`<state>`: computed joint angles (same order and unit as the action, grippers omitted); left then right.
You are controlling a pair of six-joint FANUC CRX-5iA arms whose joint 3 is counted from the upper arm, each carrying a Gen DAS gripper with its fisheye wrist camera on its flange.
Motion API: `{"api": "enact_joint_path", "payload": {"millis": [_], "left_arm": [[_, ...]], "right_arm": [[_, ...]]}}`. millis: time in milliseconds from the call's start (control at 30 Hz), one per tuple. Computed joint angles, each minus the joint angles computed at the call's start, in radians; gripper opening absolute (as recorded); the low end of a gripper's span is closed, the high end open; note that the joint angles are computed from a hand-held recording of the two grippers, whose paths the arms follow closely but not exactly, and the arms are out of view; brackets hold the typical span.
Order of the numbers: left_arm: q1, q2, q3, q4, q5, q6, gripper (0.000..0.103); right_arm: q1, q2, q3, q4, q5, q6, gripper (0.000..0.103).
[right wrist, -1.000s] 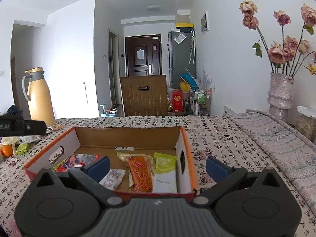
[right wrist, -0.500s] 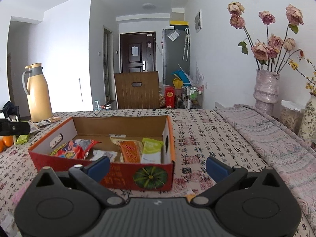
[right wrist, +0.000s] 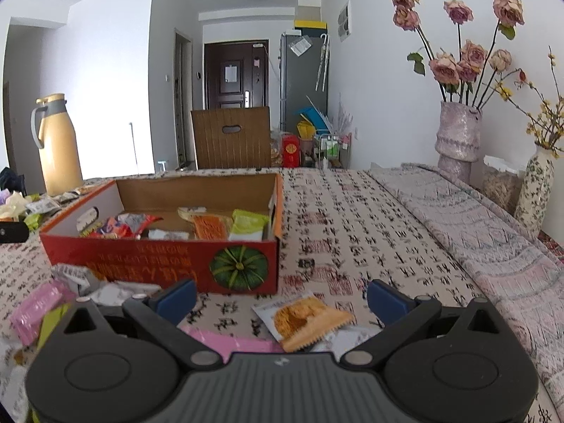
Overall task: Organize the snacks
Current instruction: 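Withdraw both tools from the box toward the remaining snacks, then grasp the cracker packet with the right tool while the left tool grasps the pink packet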
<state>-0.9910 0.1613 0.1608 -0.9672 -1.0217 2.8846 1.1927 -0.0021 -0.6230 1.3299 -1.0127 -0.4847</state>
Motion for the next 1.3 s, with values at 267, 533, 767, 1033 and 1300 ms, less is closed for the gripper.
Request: {"api": "enact_joint_path", "payload": {"millis": [267,533,767,1033,1300], "left_arm": [[0.000,-0.015,-0.032,0.013,0.007,0.004,0.103],[0.000,-0.007,-0.026,0.023,-0.002,0.001,0.103],[-0.001,-0.002,-0.019,0.027,-0.018,-0.001,0.103],[0.000,0.002,-0.014,0.033,-0.022,-0.010,0.103],[0.004,0.007,-0.012,0.044,-0.015,-0.015,0.103]], "right_arm": [[0.002,-0.020,-0.034,-0.058,0.017,0.016,0.103],[-0.069,0.000,-0.001,-0.104,0.080,0.168,0.103],[-0.137,0.056,0.078,-0.171,0.172,0.372,0.096],[-0.163,0.090,0.111,-0.239,0.237,0.455,0.069],[-0.174,0.063,0.073,-0.202,0.294,0.411,0.050]]}}
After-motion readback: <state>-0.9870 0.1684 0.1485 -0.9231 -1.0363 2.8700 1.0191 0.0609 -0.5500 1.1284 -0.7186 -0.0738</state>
